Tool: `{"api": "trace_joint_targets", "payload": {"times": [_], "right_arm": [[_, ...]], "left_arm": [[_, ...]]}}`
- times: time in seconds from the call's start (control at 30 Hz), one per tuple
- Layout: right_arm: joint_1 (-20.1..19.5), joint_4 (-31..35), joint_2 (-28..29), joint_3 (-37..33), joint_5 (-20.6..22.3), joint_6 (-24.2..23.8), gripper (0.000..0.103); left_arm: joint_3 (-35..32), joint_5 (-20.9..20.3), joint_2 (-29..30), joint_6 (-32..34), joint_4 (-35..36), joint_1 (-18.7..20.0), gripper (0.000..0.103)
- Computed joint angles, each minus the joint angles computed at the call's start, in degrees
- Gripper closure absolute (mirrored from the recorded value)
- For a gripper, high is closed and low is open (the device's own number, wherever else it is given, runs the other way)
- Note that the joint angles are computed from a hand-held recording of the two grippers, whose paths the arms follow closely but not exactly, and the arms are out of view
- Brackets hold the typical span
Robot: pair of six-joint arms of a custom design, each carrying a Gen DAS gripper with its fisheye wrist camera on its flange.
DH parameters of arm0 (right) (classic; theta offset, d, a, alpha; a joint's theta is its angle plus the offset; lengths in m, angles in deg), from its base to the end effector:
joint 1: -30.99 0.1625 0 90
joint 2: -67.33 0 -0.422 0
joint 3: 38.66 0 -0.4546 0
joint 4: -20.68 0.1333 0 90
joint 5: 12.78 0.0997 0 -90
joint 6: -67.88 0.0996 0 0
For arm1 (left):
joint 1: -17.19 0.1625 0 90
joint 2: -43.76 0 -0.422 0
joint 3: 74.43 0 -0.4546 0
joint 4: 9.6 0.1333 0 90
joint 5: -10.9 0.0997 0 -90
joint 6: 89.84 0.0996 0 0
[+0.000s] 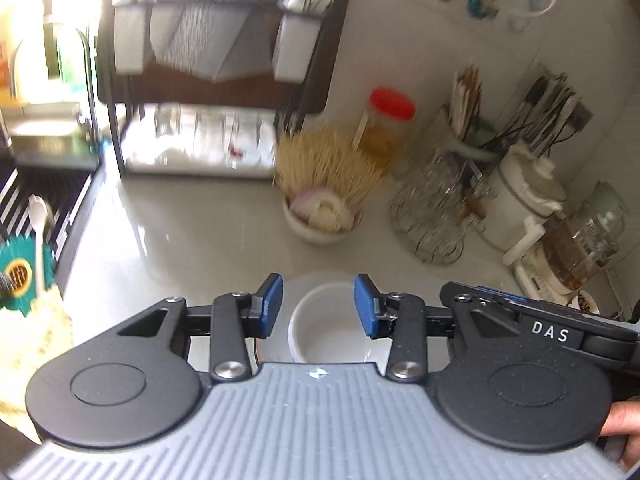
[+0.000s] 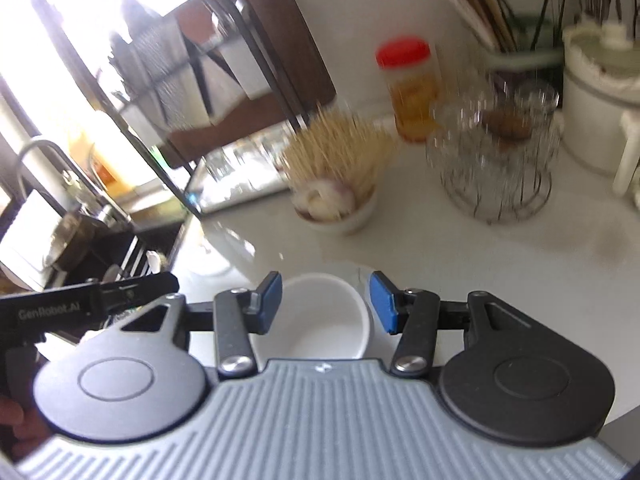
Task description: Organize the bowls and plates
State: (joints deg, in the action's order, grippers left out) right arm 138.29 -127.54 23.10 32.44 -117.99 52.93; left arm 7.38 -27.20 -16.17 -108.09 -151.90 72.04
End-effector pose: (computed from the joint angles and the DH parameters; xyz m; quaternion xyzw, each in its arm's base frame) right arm 0.3530 -0.7730 0.2212 0.2307 -0.9267 0.2704 0.1219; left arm -0.2589 -0.7354 0.3558 0.0139 0.8751 -0.4005 0.2712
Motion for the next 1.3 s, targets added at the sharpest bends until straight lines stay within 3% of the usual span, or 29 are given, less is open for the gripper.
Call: {"api": "trace_joint_targets", "payload": {"times": [0.23,0.5,0.87,1.13,1.3], "right_arm": [[1.2,-8.1,-4.4,5.5,0.5,-1.1,0.051],[1.9,-13.5,-8.5,10.3,1.6,-3.9,0.051],[1.3,-12.9,-15.7,17.7,2.9,-5.9,0.051],[1.2,-13.3,-20.3,23.4,2.9,-7.7,0.051],[1.2,-15.5,-22.2,26.0,2.1,-9.4,0.039]], "left_arm": [[2.0,-1.8,-2.7,1.1,-3.3,-2.7,0.058],[4.3,1.5,-3.7,1.5,-4.2,-6.1,0.058],[10.3,5.0,-5.8,-5.4,-2.5,-10.3,0.057],[14.5,8.7,-8.1,-14.1,4.9,-13.6,0.044],[16.5,10.3,-9.6,-19.1,9.4,-15.3,0.04]]}}
